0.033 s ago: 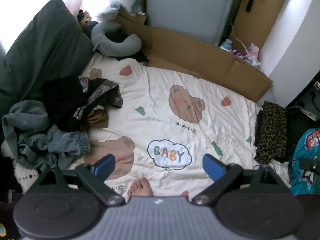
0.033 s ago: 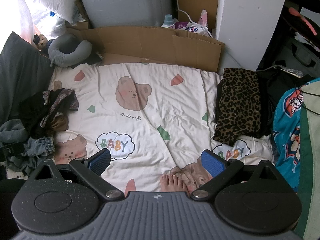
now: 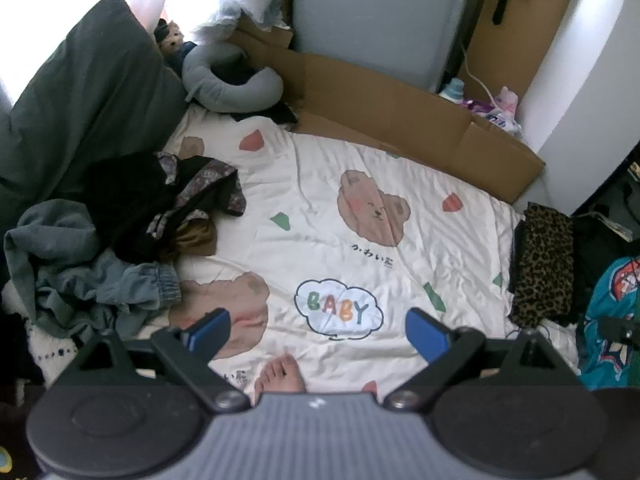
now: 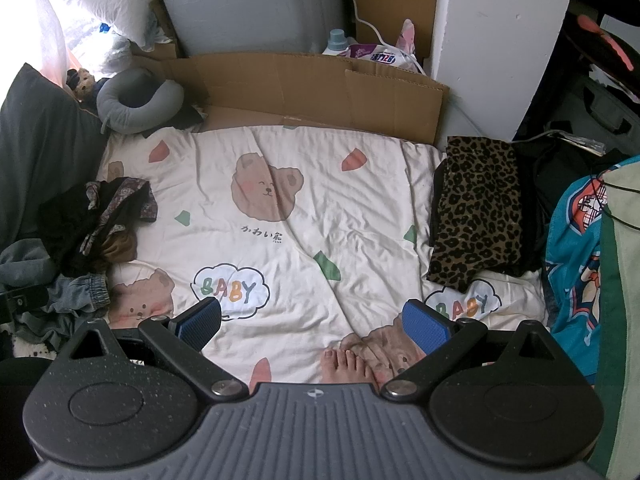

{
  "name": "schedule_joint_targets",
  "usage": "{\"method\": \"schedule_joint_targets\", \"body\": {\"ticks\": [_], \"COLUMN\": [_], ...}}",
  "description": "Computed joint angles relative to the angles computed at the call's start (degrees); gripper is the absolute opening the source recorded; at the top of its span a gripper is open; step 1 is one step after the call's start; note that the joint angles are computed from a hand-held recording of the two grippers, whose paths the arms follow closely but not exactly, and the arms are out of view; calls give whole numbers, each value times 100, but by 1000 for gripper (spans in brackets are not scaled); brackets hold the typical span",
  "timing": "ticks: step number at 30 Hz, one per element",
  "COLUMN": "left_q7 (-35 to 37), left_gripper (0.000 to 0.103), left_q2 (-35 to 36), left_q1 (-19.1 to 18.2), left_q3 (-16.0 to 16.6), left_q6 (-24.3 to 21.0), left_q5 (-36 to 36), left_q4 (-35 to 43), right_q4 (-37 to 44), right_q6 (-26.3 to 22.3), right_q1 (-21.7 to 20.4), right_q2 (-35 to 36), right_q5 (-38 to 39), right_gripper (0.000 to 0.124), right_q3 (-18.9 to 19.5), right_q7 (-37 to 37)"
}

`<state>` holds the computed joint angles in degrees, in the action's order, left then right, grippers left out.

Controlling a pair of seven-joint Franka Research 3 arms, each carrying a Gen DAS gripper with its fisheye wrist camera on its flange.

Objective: Fold clothes

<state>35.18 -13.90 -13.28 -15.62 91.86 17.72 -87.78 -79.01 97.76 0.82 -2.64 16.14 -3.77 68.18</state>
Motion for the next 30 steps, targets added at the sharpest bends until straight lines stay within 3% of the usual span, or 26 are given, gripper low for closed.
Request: {"method": "schedule_joint_targets", "body": {"ticks": [15, 18, 30], "left_q7": [-119, -11, 27], "left_gripper": [96, 96, 96], "left_q2": [57, -129, -25], "left_q1": [-80, -33, -9], "left_q3": [-67, 56, -5], "left_q6": [37, 153, -2], "left_q5": [64, -79, -54], "left_q4": [-9, -197, -46], "right_q4": [-4, -8, 15], "right_q6": [5, 10, -13], "right_q1": [1, 3, 11], "right_q2": [-1, -1, 18], "right_q5": [11, 3, -32], "right_gripper": [100, 100, 100], "right_q3": [-2, 0, 6], "right_q7": [-2, -5, -41]}}
